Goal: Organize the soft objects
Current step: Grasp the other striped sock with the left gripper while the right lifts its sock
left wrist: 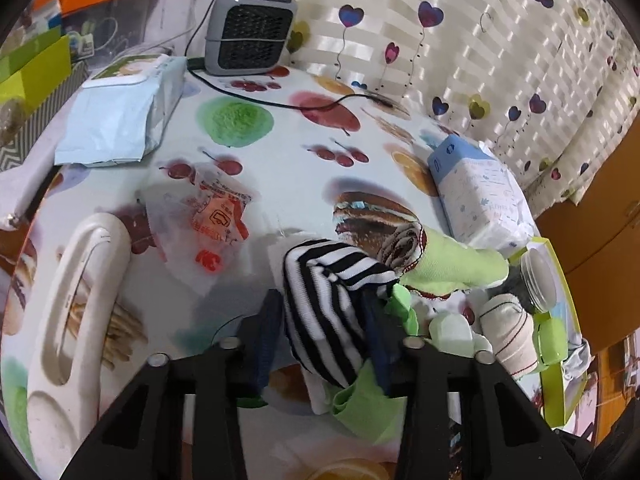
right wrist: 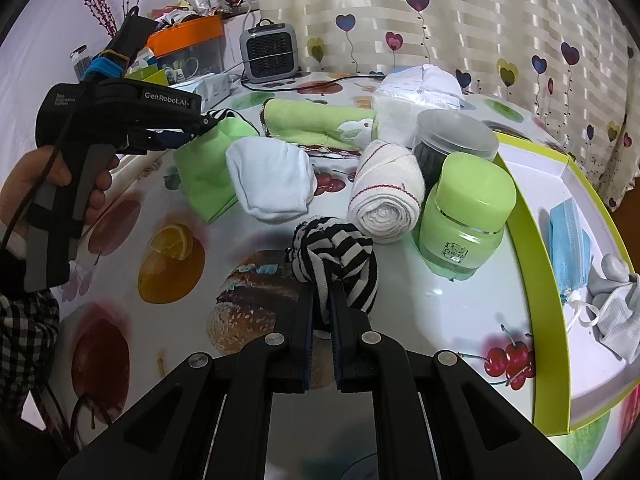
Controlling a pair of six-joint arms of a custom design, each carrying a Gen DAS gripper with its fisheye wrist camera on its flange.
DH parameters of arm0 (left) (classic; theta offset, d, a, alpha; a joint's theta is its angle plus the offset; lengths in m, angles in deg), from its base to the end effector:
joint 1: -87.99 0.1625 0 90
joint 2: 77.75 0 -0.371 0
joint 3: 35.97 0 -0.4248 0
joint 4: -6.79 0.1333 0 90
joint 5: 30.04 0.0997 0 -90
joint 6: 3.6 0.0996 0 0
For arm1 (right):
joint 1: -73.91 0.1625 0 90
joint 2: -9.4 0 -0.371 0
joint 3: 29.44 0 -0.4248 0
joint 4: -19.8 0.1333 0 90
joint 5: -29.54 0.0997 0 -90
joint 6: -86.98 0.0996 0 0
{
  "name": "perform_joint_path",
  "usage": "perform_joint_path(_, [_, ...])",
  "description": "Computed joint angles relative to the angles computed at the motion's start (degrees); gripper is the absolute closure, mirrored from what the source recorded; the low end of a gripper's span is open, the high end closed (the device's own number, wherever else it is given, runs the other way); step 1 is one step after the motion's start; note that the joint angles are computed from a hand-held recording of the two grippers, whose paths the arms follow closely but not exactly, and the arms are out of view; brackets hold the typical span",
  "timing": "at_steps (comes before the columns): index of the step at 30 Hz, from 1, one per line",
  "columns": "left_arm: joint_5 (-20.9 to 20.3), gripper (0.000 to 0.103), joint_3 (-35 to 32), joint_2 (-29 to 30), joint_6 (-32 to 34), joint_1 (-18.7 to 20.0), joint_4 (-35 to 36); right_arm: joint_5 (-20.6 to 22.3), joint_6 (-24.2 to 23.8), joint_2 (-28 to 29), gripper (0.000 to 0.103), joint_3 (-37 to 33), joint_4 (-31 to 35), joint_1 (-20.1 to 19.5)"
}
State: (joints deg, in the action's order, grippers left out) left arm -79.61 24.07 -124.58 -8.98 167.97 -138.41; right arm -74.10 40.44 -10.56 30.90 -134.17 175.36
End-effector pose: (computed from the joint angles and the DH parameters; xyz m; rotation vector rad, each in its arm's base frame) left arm 0.0570 -0.8146 0.3464 -0.2372 2.3670 -1.0120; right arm 0.2669 -0.7646 -0.0349 1.2769 -2.4462 0.4498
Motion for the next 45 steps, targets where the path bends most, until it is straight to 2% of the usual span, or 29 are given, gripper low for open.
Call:
perform_joint_path(4, [1.2,0.093,0.9,-0.2,1.9,-0.4,-2.3,0.0,0.1,0.0,0.095,0.0,0.0,0.0])
perform_joint_path(5, [1.3,0.093,1.5,-0.4,2.7,-0.5,-3.8,0.0,0.0,0.0,0.095,0.0,0.0,0.0])
perform_joint_path(16, [2.7,0.095,6.2,-2.9,6.2,-2.0,-10.2,0.2,-0.1,-0.1,0.095,0.1,-0.5,0.0])
perform_joint_path(21, [5.1,0.095,9.3,-4.5,9.6,-3.6,-14.6,0.7,-0.2,-0.6,0.095,0.9,-1.4,0.1])
perform_joint_path(26, [5.9,0.095,12.6,-6.6,10.9,-4.9,-17.2,1.7,-0.4,-1.6,0.095,2.2,-2.5,0.1])
perform_joint_path(40, [4.9,0.095,19.7,-10.8,14.7,-8.2,-23.3,5.7,-1.2,-4.7,0.095,6.1,-5.9,0.2])
perform_joint_path(45, [4.0,0.095,21.0,-11.5,15.6,-9.3,-23.5,6.8,-1.2,-5.8,0.095,7.3,-7.5,0.2])
